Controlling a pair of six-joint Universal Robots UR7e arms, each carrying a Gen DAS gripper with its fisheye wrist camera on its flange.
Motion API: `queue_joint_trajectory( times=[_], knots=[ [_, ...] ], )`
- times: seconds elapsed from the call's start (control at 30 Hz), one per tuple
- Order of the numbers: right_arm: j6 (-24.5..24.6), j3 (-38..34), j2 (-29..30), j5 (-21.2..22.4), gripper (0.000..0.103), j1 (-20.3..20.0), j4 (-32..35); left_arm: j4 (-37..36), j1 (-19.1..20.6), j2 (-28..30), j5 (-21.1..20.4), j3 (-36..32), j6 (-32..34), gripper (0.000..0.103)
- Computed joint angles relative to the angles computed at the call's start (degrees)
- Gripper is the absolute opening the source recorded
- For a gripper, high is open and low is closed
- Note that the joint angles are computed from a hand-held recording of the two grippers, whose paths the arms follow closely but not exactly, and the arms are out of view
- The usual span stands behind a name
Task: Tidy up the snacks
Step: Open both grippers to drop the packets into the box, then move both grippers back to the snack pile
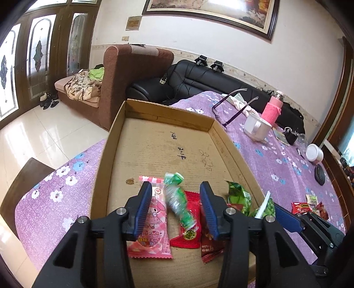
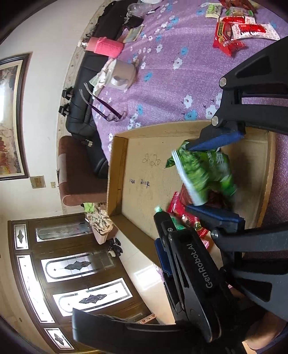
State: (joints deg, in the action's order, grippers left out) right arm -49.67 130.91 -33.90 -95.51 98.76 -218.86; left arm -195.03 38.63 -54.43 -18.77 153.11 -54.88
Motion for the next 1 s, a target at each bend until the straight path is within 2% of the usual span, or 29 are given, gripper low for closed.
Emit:
queue_joint_trajectory(
  times=[0.27,0.43,0.57,0.73,0.83,1.0],
  knots=[
    [-0.3,1.7,-1.9,1.7,0.053,-0.5,-1.7,-7.3,-0.7,2.2,0.1,0.8,3.6,0.050],
    [0.7,3.2,-4.7,2.5,0.052,-1.6,-1.5,-5.2,-1.0,1.2,0.1,1.2,2.5,0.050],
    [1.9,4.7,-8.1,3.2,0.052,-3.9,-0.5,-3.6,-1.0,0.6,-0.4,1.0,2.5,0.050],
    [3.3,7.1,-13.8,3.6,0.052,-8.8,1.2,-1.4,-1.0,0.0,-0.9,0.3,1.8,0.050],
    [4.7,8.1,-18.4,4.8,0.052,-12.9,2.9,1.1,-2.4,-0.7,-0.3,-0.1,1.0,0.050],
    [11.1,7.8,-25.3,9.1,0.052,-20.8,7.3,2.6,-4.6,0.4,-0.3,-2.3,2.9,0.050]
  ],
)
